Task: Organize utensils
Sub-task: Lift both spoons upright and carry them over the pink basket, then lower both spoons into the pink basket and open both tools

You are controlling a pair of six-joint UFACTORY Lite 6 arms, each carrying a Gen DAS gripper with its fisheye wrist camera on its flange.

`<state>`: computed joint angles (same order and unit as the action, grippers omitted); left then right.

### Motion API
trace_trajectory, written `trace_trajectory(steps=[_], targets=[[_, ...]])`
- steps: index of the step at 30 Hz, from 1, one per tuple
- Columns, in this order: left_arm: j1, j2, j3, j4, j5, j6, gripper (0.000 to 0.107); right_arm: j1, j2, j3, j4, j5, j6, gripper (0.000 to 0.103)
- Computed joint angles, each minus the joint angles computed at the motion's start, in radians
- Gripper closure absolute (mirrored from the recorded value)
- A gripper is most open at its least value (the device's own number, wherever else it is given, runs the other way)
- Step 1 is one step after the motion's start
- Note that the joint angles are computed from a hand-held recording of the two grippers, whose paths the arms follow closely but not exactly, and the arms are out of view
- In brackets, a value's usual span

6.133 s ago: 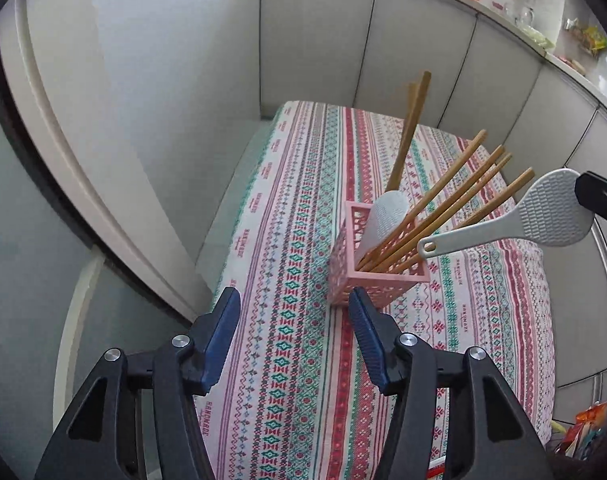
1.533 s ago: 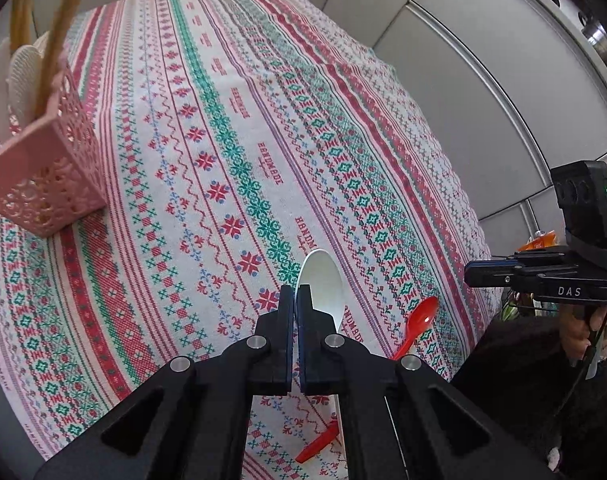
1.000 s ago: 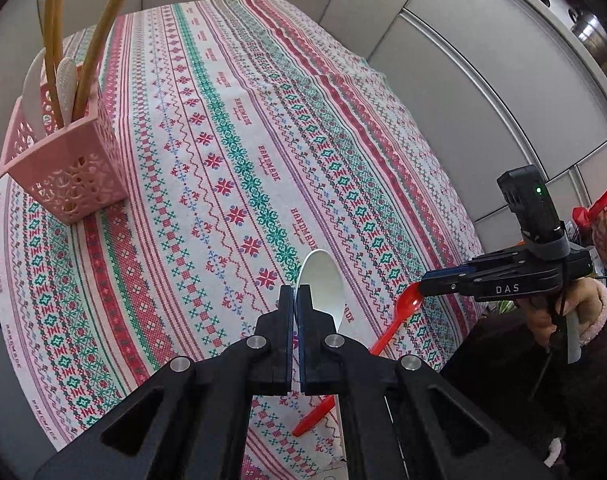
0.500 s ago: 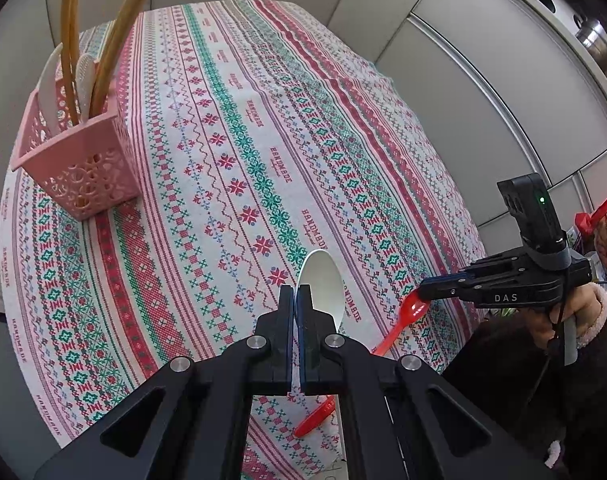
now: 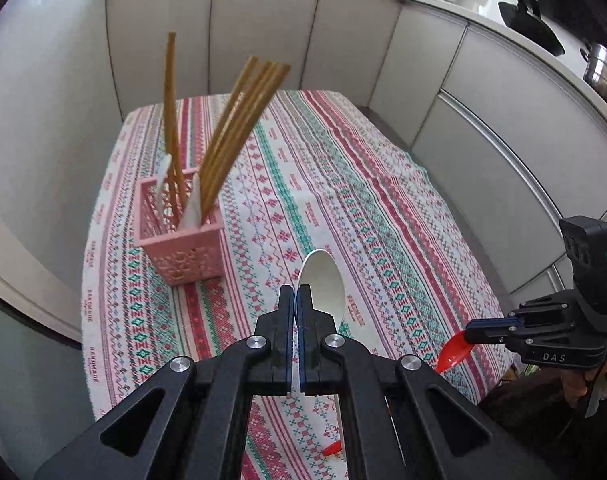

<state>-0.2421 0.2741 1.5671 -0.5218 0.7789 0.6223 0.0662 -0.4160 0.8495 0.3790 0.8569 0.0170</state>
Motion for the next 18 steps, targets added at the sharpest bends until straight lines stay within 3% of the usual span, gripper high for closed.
trace_trajectory(steps=[9, 18], targets=[[0.062, -0.052, 0.033, 0.016, -0.111, -0.078, 0.106, 0.213, 0.081, 0.224, -0.295, -0.021, 0.3, 0.1], [0.082, -0.095, 0.044, 0.112, -0.313, -0.238, 0.106, 0.243, 0.212, 0.49, -0.418, -0.01, 0.402, 0.101]])
